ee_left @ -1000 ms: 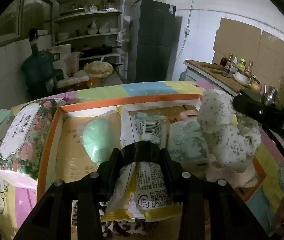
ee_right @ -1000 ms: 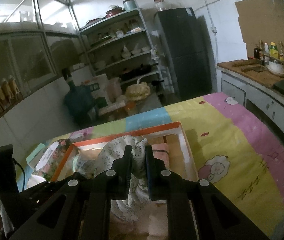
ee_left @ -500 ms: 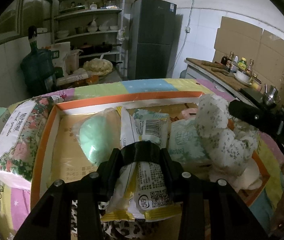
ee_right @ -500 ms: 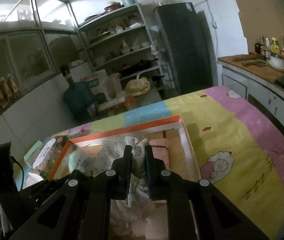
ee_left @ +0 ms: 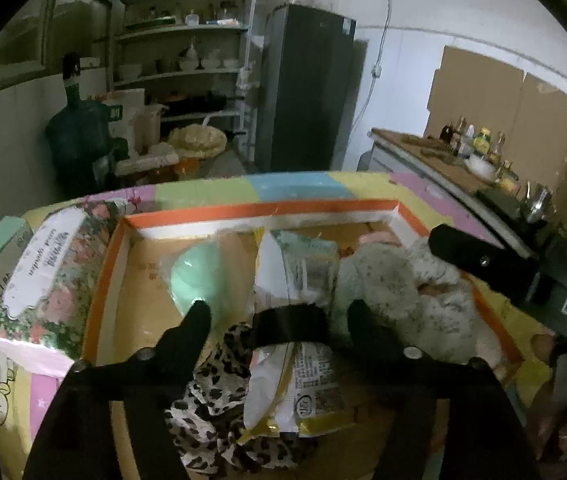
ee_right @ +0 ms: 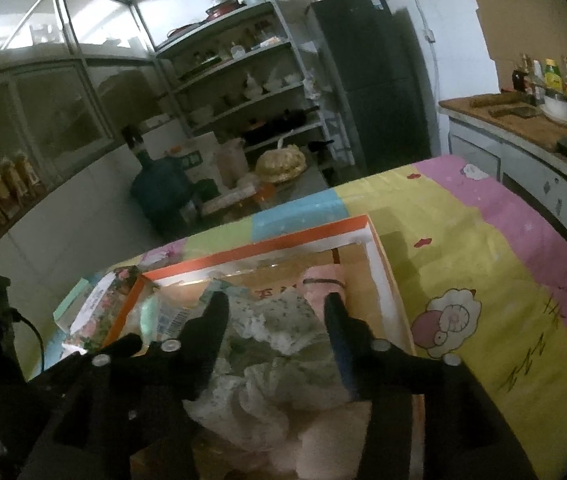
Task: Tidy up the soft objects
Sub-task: 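Open both tools to drop the snack bag and cloth into the box, then move both open tools back over the bunny plush and clear bag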
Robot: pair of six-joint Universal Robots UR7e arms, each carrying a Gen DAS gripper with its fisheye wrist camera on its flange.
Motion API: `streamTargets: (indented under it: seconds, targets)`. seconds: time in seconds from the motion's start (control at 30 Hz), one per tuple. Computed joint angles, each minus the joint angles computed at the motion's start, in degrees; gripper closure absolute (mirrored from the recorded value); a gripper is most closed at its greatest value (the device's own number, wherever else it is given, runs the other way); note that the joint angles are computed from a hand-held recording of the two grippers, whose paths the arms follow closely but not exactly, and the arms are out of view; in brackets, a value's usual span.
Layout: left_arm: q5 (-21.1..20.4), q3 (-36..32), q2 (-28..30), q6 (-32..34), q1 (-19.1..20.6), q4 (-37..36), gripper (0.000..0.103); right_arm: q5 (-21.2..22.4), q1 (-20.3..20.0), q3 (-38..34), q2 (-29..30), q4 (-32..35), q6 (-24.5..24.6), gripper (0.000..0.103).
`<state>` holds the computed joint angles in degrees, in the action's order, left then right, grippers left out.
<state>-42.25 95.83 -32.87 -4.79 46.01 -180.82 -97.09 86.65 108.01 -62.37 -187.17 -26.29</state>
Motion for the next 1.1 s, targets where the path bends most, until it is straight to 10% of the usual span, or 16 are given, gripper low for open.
streamTargets:
  seconds: [1.1]
  targets:
    - [9.5, 18.1, -13.5, 6.9, -6.5, -20.6, 0.018, -2.6, 10.1, 9.4, -2.6, -11.1, -0.3, 0.032]
